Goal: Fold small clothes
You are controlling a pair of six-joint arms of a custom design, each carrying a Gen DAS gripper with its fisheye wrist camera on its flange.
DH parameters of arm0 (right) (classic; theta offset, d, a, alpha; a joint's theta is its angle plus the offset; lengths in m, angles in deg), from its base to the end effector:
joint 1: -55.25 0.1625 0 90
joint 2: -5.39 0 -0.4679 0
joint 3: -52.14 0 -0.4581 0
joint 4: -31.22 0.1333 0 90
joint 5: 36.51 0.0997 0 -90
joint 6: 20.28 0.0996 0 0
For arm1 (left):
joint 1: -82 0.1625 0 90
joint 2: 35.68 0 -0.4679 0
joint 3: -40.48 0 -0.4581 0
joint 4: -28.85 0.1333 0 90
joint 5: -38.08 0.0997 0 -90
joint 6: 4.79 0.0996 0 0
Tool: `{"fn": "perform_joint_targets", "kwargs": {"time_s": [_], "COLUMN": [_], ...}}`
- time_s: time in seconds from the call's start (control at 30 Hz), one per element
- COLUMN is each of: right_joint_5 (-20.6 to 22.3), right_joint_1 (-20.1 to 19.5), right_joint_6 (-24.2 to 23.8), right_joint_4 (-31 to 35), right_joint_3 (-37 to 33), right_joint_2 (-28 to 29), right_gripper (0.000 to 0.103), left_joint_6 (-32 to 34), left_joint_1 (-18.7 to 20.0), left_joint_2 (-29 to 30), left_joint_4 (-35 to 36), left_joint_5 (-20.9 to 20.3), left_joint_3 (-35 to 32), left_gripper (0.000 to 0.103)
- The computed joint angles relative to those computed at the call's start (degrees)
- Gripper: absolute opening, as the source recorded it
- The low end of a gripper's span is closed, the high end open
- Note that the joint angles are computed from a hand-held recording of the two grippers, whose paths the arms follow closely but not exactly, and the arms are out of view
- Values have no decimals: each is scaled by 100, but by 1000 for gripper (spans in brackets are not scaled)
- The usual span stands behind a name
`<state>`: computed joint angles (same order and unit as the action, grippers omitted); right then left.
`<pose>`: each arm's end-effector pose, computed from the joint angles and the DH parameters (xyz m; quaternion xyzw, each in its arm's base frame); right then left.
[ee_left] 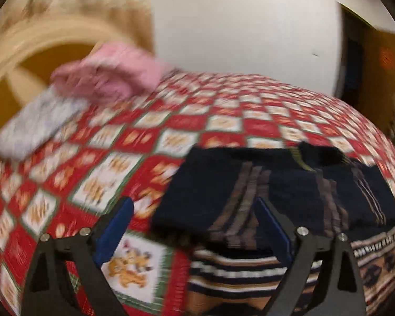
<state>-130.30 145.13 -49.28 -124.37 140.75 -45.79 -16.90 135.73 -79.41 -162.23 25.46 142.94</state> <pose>0.1251 -0.7922 0.2081 0.2340 -0.9408 0.2273 0.0922 -0.2071 -0.6719 0.1455 -0.0685 0.7590 -0.4960 0.4162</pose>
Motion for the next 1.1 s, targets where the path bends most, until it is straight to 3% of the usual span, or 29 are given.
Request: {"fn": "perform_joint_targets", "kwargs": {"time_s": [0.1, 0.2, 0.3, 0.4, 0.57, 0.63, 0.67, 0.83, 1.0, 1.1], "right_joint_5": [-108, -309, -472, -518, -600, -743, -752, -854, -937, -1004], "right_joint_1": [113, 199, 250, 251, 283, 329, 335, 442, 508, 504], "right_joint_6": [302, 531, 654, 865, 979, 919, 879, 255, -170, -283], "right_joint_4": [319, 546, 763, 1049, 1173, 1116, 1099, 440, -49, -210], "right_joint_3": [-509, -991, -1375, -1677, -1868, -1925, -1941, -1689, -1616, -1636], "right_joint_2": [341, 691, 979, 1204, 1428, 1486, 1495, 1350, 1244, 1212], "right_gripper": [52, 52, 52, 47, 40, 13, 8, 6, 5, 5], "left_joint_6": [-913, -1377, -1147, -1002, -1050, -1123, -1128, -1053, -550, -920], "left_joint_1": [227, 371, 365, 341, 385, 410, 417, 436, 377, 434], "left_joint_2": [-263, -393, -328, -285, -300, -327, -331, -342, -296, -388], "left_joint_4": [508, 429, -297, -554, -446, -327, -322, -455, -1615, -1615], "left_joint_5": [-225, -761, -979, -1069, -1199, -1268, -1291, -1429, -1604, -1622], "left_joint_3": [267, 496, 565, 618, 610, 609, 611, 640, 791, 879], "left_gripper": [95, 95, 95, 95, 96, 96, 96, 96, 97, 101]}}
